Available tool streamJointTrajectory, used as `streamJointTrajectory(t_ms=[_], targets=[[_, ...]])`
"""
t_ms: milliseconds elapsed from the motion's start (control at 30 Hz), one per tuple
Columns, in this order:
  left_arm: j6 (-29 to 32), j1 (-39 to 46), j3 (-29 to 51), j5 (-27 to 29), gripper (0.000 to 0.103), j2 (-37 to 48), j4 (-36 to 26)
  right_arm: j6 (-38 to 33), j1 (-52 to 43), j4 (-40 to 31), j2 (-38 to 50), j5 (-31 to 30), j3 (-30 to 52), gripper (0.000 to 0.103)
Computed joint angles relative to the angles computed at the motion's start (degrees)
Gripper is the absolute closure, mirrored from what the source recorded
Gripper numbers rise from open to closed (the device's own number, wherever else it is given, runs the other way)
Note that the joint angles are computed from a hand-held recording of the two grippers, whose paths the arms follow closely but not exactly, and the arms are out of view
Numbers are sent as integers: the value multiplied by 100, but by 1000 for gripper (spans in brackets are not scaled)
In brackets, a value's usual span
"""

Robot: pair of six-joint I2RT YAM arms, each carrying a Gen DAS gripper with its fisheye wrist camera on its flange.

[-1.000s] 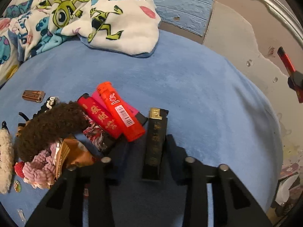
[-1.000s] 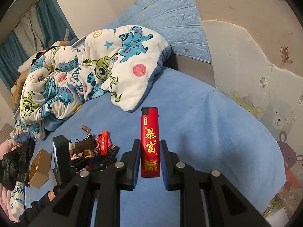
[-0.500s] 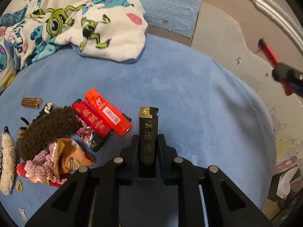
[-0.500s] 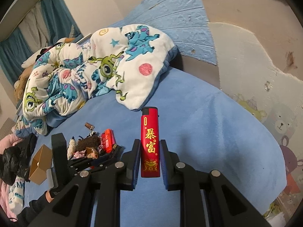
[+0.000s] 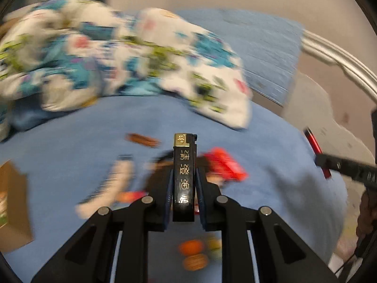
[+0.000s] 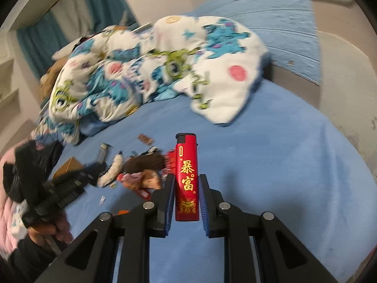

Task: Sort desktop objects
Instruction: 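Carry the black lighter to the cardboard box and release it with the left gripper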

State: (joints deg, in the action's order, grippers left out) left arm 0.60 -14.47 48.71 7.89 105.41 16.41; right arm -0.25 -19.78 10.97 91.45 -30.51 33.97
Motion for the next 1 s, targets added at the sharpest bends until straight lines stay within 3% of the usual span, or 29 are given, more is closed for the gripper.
streamJointTrajectory(t_ms=[233, 367, 467, 567, 767, 900, 1000], targets=[[713, 2100, -489, 415, 84, -636, -105, 415, 1210, 392, -25, 283, -133, 84], [902, 3352, -208, 968, 84, -276, -166, 628, 1837, 610, 134, 482, -117, 84], [1189, 3986, 441, 1055, 84, 333, -420, 700, 2254, 656, 212, 683, -101, 84], [1542, 4276, 1159, 809, 84, 993, -743, 804, 2689, 670, 253, 969, -40, 84], [1416, 4591, 2658, 565, 84, 2317, -1717, 891, 3336, 707, 467, 1218, 98, 84], [1538, 4627, 2661, 538, 84, 2476, -1642, 820, 3962, 488, 703, 1548, 434, 84], [1594, 4665, 2396, 624, 81, 2423, -1229, 800, 4438, 278, 830, 1541, 891, 84]])
